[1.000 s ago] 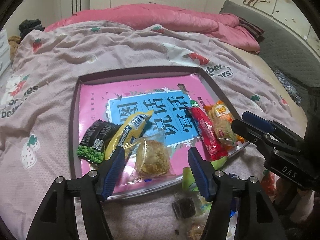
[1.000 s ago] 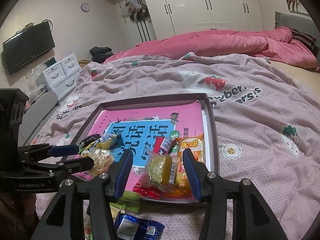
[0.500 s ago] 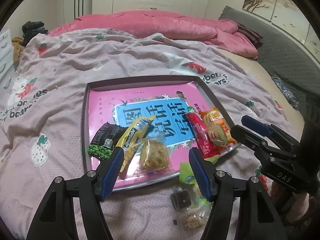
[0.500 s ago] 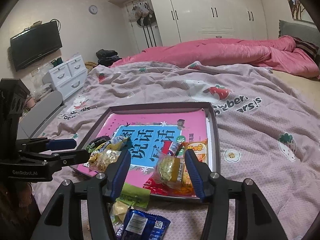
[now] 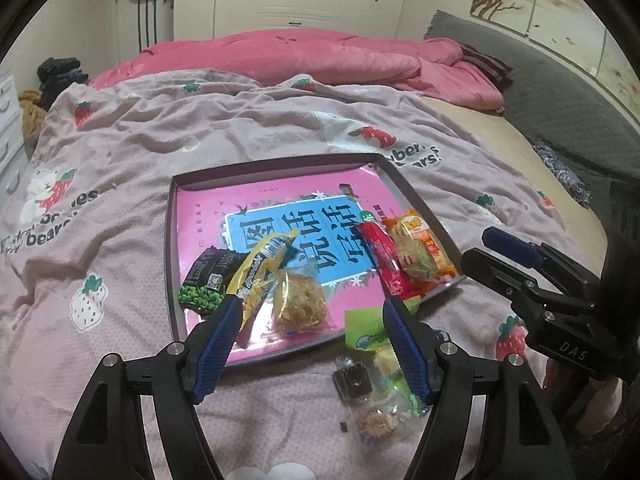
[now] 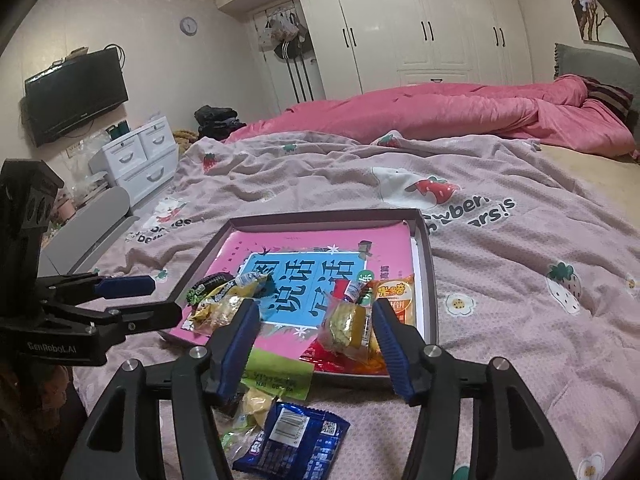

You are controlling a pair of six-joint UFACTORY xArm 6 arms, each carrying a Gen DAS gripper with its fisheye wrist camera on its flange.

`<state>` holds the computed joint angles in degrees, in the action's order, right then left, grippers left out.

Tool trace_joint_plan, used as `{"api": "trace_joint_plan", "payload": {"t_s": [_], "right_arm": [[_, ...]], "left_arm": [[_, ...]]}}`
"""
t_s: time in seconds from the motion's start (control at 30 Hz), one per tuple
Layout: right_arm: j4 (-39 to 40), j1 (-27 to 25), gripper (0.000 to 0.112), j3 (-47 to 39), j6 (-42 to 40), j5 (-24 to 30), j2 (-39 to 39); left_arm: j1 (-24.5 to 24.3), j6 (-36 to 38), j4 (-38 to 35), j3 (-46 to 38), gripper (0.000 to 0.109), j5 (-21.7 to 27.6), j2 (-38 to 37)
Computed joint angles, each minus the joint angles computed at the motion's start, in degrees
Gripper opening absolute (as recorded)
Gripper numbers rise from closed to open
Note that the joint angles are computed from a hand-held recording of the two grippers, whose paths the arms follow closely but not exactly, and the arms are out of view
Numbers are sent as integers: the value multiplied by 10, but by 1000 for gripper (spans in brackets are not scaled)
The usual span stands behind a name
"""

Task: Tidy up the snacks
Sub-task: 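Pull both open tools back from the tray toward the remaining snacks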

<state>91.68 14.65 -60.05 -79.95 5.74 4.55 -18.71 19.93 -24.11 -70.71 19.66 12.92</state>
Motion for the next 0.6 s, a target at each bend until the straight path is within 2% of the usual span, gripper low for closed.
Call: {"api": "trace_joint_plan", "payload": {"t_s": [0.1,0.27,0.5,0.6], "right_arm": [[6,2,63,8,1,-1,-10],[10,13,64,19,3,-19,-21],[98,22,66,21,-68,-47,-38],[102,24,68,33,-64,-53,-50]], "left_arm": [[-1,-16,18,13,76,-13,-10],[-1,-3,1,29,77,-7,-27],[-5,3,5,60,77,-16,-56],[-7,9,1,70,77,-17,-66]]}}
